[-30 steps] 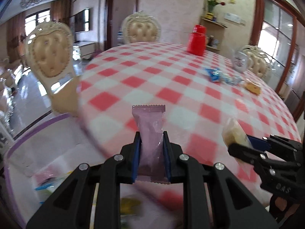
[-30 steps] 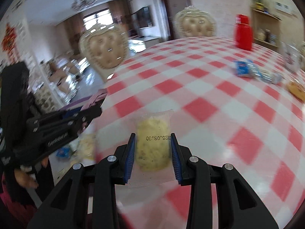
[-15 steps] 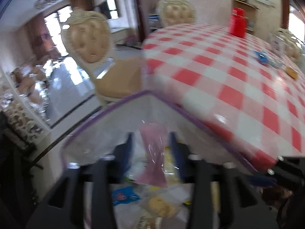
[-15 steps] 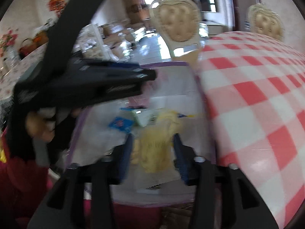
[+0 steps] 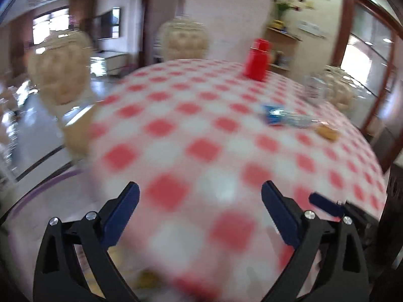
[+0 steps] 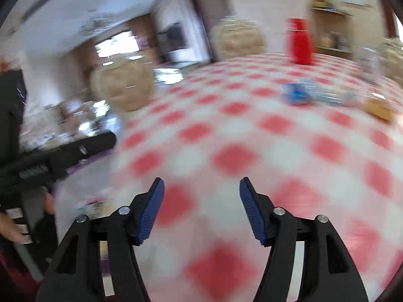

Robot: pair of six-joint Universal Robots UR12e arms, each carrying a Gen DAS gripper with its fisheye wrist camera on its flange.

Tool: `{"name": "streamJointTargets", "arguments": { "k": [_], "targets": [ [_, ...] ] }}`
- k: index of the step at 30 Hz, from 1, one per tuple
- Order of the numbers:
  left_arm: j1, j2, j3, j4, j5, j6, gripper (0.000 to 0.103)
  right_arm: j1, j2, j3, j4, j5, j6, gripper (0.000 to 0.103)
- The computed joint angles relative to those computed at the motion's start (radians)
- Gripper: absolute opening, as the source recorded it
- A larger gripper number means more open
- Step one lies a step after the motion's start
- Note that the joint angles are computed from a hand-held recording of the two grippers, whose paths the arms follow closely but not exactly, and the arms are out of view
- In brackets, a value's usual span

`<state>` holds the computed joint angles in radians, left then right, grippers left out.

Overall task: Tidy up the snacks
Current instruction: 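Move both open tools back to the table and grasp the bread loaf with the right tool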

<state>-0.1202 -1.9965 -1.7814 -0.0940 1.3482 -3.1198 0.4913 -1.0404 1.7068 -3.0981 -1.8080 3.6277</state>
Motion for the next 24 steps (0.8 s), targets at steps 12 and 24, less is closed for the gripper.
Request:
{"name": "streamJointTargets", "arguments": {
  "k": [12, 24],
  "targets": [
    [-0.192, -0.325, 0.475, -0.207, -0.038, -0.117, 0.099, -0.194, -0.130, 0.219, 0.017, -0.060, 0.190, 0.078],
    [-0.202, -0.486, 0.687, -0.049, -0.060, -0.317, 0.099, -0.365, -0.020, 0.058, -0.104, -0.040, -0.191, 0.087]
  ]
}}
